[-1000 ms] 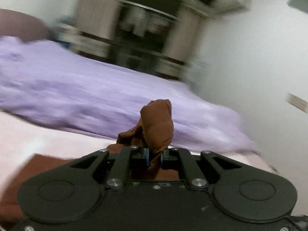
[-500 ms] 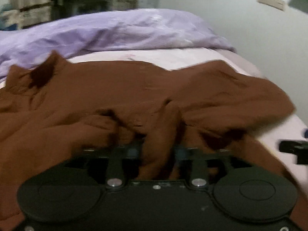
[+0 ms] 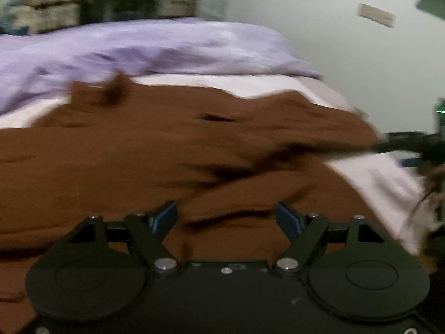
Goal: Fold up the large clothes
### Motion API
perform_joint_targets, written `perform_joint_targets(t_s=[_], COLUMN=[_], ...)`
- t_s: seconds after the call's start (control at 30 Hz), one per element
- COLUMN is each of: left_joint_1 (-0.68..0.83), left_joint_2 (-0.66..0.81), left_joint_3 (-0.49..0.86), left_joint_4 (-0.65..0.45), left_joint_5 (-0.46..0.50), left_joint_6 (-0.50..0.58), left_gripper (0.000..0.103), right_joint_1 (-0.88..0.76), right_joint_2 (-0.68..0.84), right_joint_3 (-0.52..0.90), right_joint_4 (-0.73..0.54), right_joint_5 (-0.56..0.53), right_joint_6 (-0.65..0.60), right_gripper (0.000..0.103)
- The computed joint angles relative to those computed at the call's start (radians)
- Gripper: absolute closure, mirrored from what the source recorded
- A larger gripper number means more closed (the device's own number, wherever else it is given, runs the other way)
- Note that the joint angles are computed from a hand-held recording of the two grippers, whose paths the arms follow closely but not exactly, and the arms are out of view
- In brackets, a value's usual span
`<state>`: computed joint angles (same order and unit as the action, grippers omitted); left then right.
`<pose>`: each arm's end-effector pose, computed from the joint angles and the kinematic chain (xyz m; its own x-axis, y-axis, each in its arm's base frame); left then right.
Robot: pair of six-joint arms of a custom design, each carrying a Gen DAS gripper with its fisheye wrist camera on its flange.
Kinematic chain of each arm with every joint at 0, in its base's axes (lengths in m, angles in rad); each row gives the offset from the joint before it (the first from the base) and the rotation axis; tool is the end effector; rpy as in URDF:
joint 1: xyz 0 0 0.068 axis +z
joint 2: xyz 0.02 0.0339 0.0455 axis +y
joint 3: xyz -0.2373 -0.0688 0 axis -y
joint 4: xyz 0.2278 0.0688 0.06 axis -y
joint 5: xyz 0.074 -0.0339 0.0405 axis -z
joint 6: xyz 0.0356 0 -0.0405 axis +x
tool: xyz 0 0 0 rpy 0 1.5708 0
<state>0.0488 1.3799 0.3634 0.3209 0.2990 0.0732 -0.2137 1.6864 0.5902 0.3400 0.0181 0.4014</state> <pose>0.2291 0.0007 0.1152 -0.6253 0.0394 -0.7794 0.2256 0.9652 -0.1321 0.2780 -0.0610 0.0988 -0.5294 0.5146 -0.6745 0.4690 0.8400 0.2728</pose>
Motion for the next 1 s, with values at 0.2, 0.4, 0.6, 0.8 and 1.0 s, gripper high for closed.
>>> perform_joint_targets(t_s=[0.2, 0.4, 0.6, 0.8, 1.0], left_joint_1=[0.316, 0.485, 0.424, 0.49, 0.477], left_joint_2=[-0.079, 0.003, 0.155, 0.281, 0.412], left_joint_3=[-0.07, 0.004, 0.037, 0.136, 0.289], left_joint_4=[0.146, 0.106, 0.216, 0.208, 0.156], left_joint_5=[-0.126, -0.098, -0.303, -0.256, -0.187], left_joint_6=[0.033, 0.114, 0.14, 0.128, 0.107], left_gripper=[0.024, 0.024, 0.024, 0.024, 0.024], right_joint_1=[-0.358, -0.361, -0.306, -0.009, 0.577], right_joint_2=[0.319, 0.619, 0.652, 0.247, 0.067], right_joint_3=[0.219, 0.499, 0.416, 0.164, 0.112], right_joint_4=[0.186, 0.185, 0.504, 0.567, 0.573], right_joint_5=[-0.457, -0.494, -0.443, -0.131, 0.213], right_joint_6=[0.382, 0.577, 0.612, 0.244, 0.018], right_gripper=[0.003, 0.035, 0.091, 0.092, 0.092])
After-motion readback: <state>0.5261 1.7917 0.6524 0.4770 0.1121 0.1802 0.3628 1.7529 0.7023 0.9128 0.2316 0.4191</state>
